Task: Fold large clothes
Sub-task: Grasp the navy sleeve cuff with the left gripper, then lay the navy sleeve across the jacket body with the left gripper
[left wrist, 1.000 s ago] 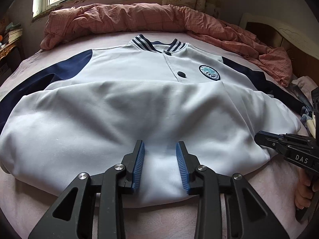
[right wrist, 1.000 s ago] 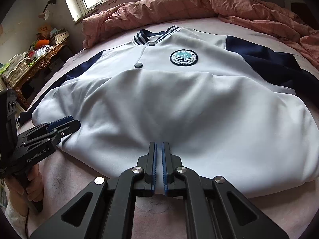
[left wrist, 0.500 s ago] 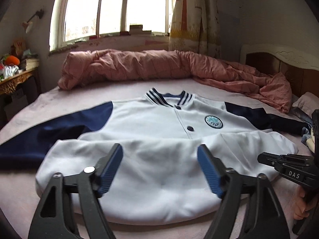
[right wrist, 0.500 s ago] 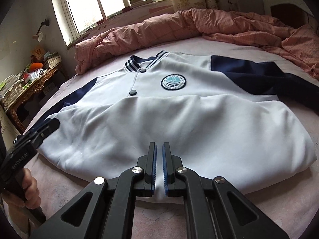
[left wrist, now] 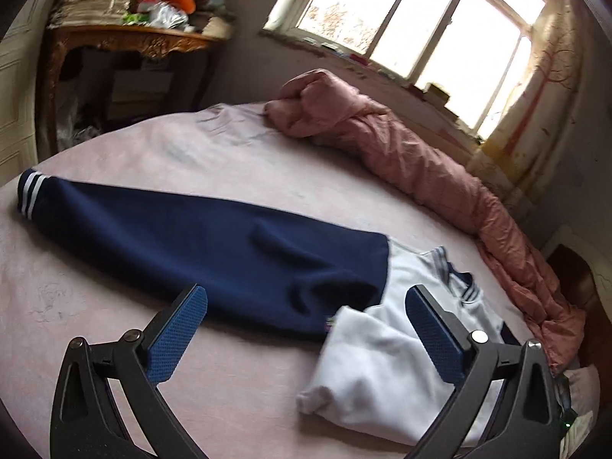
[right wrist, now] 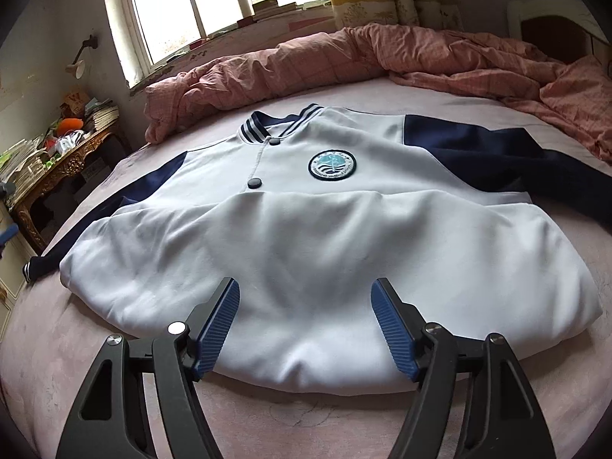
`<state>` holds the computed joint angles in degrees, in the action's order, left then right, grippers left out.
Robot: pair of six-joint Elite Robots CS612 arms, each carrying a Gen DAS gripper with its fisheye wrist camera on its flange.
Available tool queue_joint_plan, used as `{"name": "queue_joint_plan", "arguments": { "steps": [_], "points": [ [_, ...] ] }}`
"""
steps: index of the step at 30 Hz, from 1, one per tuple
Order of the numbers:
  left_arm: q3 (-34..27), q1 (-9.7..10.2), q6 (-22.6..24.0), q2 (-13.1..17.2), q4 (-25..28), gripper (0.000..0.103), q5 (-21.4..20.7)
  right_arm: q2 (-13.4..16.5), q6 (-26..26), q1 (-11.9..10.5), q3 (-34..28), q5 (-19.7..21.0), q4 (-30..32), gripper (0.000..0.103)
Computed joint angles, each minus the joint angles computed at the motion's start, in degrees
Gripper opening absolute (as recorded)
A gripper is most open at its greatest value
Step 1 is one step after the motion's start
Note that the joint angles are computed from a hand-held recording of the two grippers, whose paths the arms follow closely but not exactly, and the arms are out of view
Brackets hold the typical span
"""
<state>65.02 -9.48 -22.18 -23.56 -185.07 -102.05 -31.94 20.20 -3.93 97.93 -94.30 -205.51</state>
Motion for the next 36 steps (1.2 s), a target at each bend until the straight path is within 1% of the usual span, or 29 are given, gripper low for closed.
{"name": "queue_joint_plan", "arguments": {
  "steps": [2,3,4,6,8,9,11,12,13,14,15,17,18,19,20,21,22,24,25,26,28,29,30,33,35,36],
  "points": [
    [-3.07,1.07,-0.18,1.85,6.06,0.101,-1.74,0.04,0.92,-0.27,-0.03,0.41,0.61,0.073],
    [-4.34,1.54,-0.62,2.73,7.94,0.098,-2.3,0.04,1.04,-0.32,-0.04,0.57,0.9,0.073],
    [-5.18,1.89,-1.85,3.39,8.69,0.097,-1.97,0.07,0.99,-0.34,-0.1,0.71,1.11,0.073],
    [-5.68,2.63,-6.57,4.13,9.17,0.094,-0.21,0.11,0.22,-0.24,-0.27,1.12,1.62,0.073],
    [-5.65,3.57,-11.06,4.69,7.82,0.093,0.4,0.13,-0.85,0.12,-0.56,0.66,2.44,0.073],
    [-5.72,4.0,-13.02,4.95,7.46,0.091,0.94,0.14,-1.27,0.26,-0.65,0.33,2.61,0.073],
    [-6.65,4.87,-14.79,6.07,6.11,0.088,0.58,0.16,-1.92,0.42,-0.69,0.24,2.54,0.073],
    [-7.43,5.24,-15.76,6.77,5.99,0.086,1.04,0.15,-2.1,0.43,-0.65,0.27,2.43,0.073],
    [-8.13,5.53,-18.3,7.38,6.7,0.084,2.7,0.13,-2.2,0.45,-0.63,0.24,2.4,0.073],
    [-8.77,5.98,-21.44,8.13,6.31,0.075,2.97,0.09,-2.31,0.44,-0.58,0.36,2.44,0.073],
    [-9.52,6.66,-25.34,9.17,4.07,0.068,1.63,0.05,-2.44,0.37,-0.51,0.6,2.56,0.073],
    [-10.81,7.78,-31.74,10.68,-0.14,0.065,-1.68,0.0,-2.48,0.28,-0.48,0.89,2.87,0.073],
    [-11.6,8.21,-33.98,11.39,-1.58,0.064,-3.03,-0.01,-2.46,0.25,-0.47,1.0,2.94,0.073],
    [-12.34,8.44,-35.18,12.01,-2.24,0.062,-3.55,-0.03,-2.52,0.23,-0.45,1.13,3.06,0.073],
    [-12.79,8.42,-35.09,12.3,-1.72,0.051,-2.76,-0.05,-2.6,0.24,-0.45,1.15,3.19,0.073],
    [-12.84,8.18,-33.9,12.26,-0.38,0.035,-0.87,-0.06,-2.73,0.27,-0.48,1.1,3.37,0.073],
    [-12.91,7.82,-32.64,12.25,0.73,0.027,0.95,-0.08,-2.88,0.32,-0.51,0.98,3.54,0.073],
    [-13.43,7.52,-31.68,12.65,0.94,0.003,1.1,-0.11,-3.25,0.47,-0.56,0.59,3.71,0.073],
    [-13.76,7.66,-31.42,12.99,-0.65,0.004,-0.04,-0.13,-3.49,0.55,-0.57,0.34,3.73,0.073],
    [-13.44,7.53,-30.79,12.9,-2.51,0.004,0.22,-0.16,-3.73,0.64,-0.55,-0.03,3.68,0.073],
    [-11.22,6.89,-26.9,11.5,-5.85,0.004,4.35,-0.21,-4.12,0.86,-0.54,-0.92,3.53,0.073],
    [-10.04,6.39,-24.41,10.73,-7.94,0.003,5.95,-0.23,-4.24,0.98,-0.59,-1.47,3.57,0.073],
    [-8.98,5.89,-22.19,10.06,-9.99,0.003,6.65,-0.27,-4.2,1.13,-0.65,-2.41,3.88,0.073],
    [-7.56,4.23,-15.65,8.49,-15.11,0.003,7.09,-0.31,-3.75,1.36,-0.9,-5.55,4.66,0.073],
    [-7.13,2.8,-11.3,7.44,-18.13,0.003,5.29,-0.42,-2.71,1.34,-0.66,-7.84,3.94,0.073],
    [-6.13,1.87,-8.37,6.42,-18.59,0.003,4.92,-0.46,-2.58,1.4,-0.52,-9.52,3.24,0.073]
  ]
}}
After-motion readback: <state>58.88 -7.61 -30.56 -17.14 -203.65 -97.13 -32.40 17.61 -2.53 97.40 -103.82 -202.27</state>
